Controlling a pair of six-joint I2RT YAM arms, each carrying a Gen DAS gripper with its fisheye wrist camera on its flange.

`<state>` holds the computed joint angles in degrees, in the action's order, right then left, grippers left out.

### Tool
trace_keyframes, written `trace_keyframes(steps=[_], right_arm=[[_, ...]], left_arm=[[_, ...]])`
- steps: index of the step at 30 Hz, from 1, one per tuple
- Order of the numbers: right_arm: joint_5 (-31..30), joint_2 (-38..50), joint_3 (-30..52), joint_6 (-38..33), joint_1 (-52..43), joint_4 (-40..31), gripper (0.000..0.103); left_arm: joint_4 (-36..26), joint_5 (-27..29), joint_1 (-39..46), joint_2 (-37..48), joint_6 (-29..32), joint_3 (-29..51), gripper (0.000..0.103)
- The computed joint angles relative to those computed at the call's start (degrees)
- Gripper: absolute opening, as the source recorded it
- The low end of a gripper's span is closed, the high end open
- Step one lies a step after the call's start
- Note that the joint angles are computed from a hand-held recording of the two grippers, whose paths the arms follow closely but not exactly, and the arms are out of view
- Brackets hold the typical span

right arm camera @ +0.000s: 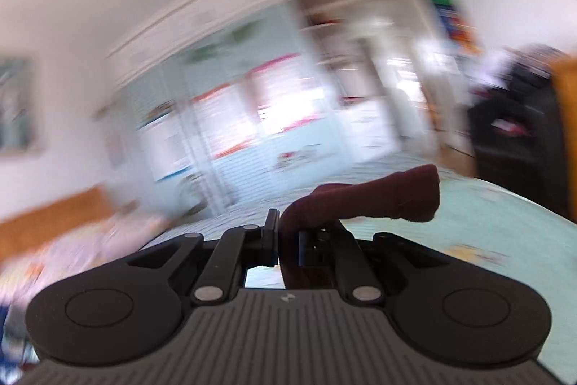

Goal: Fold clothes
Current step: 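Fold the maroon sleeve over the sweatshirt body with the right gripper while the left gripper grasps the sleeve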

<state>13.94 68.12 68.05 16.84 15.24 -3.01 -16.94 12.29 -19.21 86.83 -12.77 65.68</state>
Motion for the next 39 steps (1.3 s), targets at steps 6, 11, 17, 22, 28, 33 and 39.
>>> trace_keyframes(steps=[6, 11, 17, 22, 28, 33, 39], right_arm=[[-3.18, 27.29, 18.04, -15.27, 17.28, -8.33, 0.017], [-11.06, 31.97, 14.71, -6.56, 19.55, -9.64, 0.048], [-16.87, 8.75, -17.02, 22.63, 10.43, 19.62, 0.063], [-17.8, -10.23, -44.14, 41.31, -6.22, 40.9, 0.082], [-31.47, -2.58, -60.74, 58.35, -21.89, 72.16, 0.088], [-33.58, 6.12, -59.68, 60.88, -22.08, 83.21, 0.091], [-31.89, 12.51, -57.76, 62.55, -19.99, 89.26, 0.092]], left_arm=[[10.8, 6.65, 3.62, -4.76, -1.21, -10.6, 0.103], [14.16, 11.67, 5.99, -3.43, -3.92, -11.46, 0.103], [12.41, 11.66, 5.66, -2.95, -4.49, -9.61, 0.103], [16.67, 19.28, 6.4, 1.28, -14.13, -4.7, 0.102], [7.74, 9.01, 3.17, 14.82, -19.29, 12.53, 0.102], [9.19, 4.24, 2.16, 18.63, -23.95, 16.49, 0.102], [10.58, -1.53, 0.3, 21.4, -27.18, 19.36, 0.101]])
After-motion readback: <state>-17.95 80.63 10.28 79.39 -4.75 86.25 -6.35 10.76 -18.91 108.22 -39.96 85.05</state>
